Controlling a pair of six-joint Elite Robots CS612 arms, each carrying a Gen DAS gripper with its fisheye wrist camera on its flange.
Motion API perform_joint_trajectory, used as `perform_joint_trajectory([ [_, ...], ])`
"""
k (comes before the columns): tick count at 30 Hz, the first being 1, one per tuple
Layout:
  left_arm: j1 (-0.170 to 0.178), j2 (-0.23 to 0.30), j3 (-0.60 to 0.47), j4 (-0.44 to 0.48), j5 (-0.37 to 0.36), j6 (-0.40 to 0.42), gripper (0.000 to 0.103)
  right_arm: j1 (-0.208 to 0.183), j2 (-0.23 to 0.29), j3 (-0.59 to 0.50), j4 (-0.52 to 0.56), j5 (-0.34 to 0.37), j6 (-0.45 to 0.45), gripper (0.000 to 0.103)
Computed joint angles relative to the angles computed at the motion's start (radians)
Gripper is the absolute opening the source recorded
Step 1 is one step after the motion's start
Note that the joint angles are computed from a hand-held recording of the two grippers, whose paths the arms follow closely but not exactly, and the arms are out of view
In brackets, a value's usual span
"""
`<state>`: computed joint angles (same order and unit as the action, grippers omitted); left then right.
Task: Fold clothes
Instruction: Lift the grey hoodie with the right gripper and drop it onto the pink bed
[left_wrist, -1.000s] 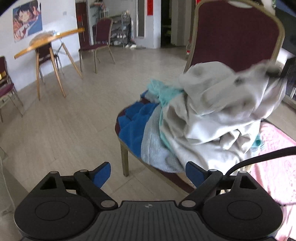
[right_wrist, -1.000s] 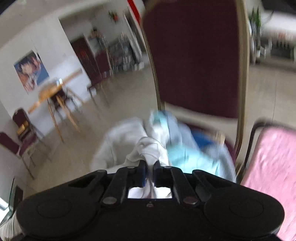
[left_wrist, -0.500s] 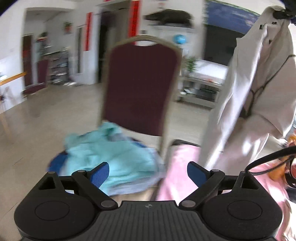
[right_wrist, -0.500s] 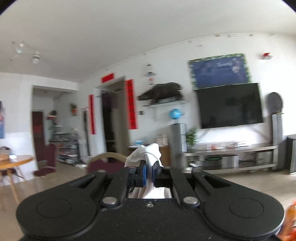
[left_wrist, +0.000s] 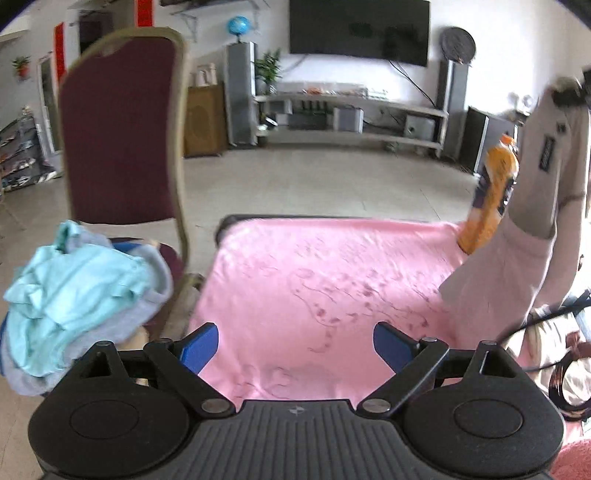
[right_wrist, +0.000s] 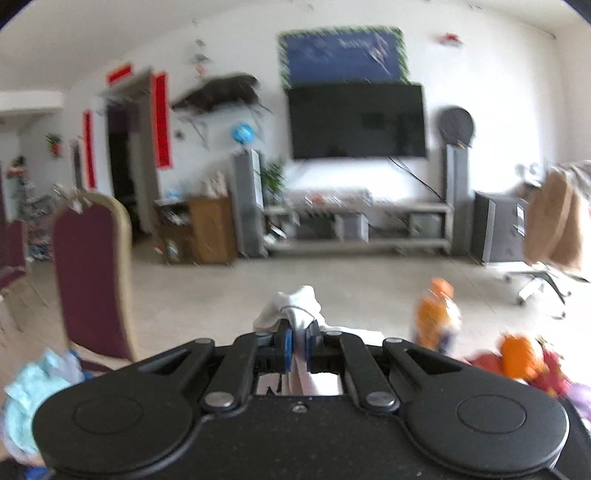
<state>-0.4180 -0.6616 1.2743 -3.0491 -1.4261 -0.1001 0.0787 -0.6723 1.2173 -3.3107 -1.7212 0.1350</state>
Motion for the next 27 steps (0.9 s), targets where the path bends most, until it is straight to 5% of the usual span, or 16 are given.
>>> perform_joint_trajectory([
  [6,-0.019,0.028,-0.023,0.005,-0.023,0.060,0.092,-0.018,-0.011,0.051,0.074,-0.076,0.019,0.007],
  [10,-0.017,0.039,-0.029,0.003,-0.035,0.073,0.092,0.001,0.021,-0.022,0.126,-0.137,-0.003,0.007],
  [15,-0.008,0.029,-0.004,-0.008,0.015,0.018,0.091,0.042,0.131,-0.274,0.273,-0.049,-0.172,0.007],
  [18,0.000,0.016,0.029,0.003,0.052,0.010,0.091,0.097,0.219,-0.481,0.517,0.055,-0.338,0.009],
  [21,0.010,0.003,0.063,0.021,0.081,0.012,0.090,0.136,0.271,-0.607,0.759,0.143,-0.423,0.023],
  [24,0.021,-0.002,0.082,0.033,0.097,0.012,0.090,0.150,0.245,-0.537,0.704,0.136,-0.420,0.039],
  [27,0.032,0.001,0.075,0.042,0.112,-0.005,0.090,0.119,0.168,-0.383,0.559,0.152,-0.275,0.052],
])
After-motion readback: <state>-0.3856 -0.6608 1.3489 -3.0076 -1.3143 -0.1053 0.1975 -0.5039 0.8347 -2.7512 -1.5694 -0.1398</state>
